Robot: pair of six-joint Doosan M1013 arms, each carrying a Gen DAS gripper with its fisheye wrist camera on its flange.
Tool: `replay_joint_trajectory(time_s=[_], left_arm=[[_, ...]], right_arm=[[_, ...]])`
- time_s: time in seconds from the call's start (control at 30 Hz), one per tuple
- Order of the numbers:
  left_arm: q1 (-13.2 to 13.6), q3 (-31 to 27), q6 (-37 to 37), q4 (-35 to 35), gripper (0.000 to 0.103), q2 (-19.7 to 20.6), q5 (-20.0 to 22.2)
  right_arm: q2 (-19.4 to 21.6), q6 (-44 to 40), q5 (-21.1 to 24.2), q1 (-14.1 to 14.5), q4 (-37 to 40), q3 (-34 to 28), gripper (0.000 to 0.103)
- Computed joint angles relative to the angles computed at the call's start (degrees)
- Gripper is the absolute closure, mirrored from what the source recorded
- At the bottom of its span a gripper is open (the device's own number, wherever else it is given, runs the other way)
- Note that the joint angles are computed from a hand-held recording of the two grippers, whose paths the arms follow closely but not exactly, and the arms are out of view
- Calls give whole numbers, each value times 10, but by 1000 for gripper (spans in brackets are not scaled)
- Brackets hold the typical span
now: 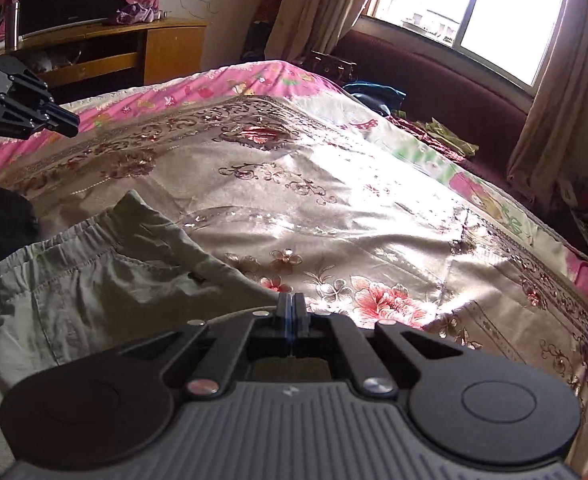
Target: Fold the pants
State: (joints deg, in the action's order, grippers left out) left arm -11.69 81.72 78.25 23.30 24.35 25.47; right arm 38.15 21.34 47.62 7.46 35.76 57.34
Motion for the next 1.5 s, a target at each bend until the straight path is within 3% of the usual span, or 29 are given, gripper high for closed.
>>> replay_joint_trajectory(time_s=[0.13,0.2,0.27,0.4,0.7,0.8,0.87,0.97,1.1,1.27,1.37,1.5], left_arm=[[0,-10,36,-71,79,15,5],[5,-31,103,-154,73,32,32],[7,-54,129,-195,70,53,70],[12,-91,123,-226,69,96,112],[22,-138,96,-263,69,138,106],[25,-166,93,-284,69,155,132],[25,-183,73,-271,69,164,155],[20,-162,60,-242,69,149,135],[14,-139,41,-186,61,136,123],[13,-150,23,-163,52,147,134],[9,-129,2,-116,51,133,114],[4,-129,34,-72,41,130,101]], right_arm=[[-10,-8,5,4,-4,26,103],[-1,14,6,8,-21,17,103],[8,28,13,8,-23,10,103],[22,40,19,5,-26,-2,103],[49,79,28,-2,-46,-29,103],[56,84,30,-1,-53,-37,103],[58,87,30,-1,-56,-40,103],[57,81,31,-4,-53,-41,103],[60,84,32,-6,-48,-43,103],[61,82,35,-4,-45,-38,103],[60,73,38,-5,-45,-34,103],[61,68,40,-6,-42,-35,103]])
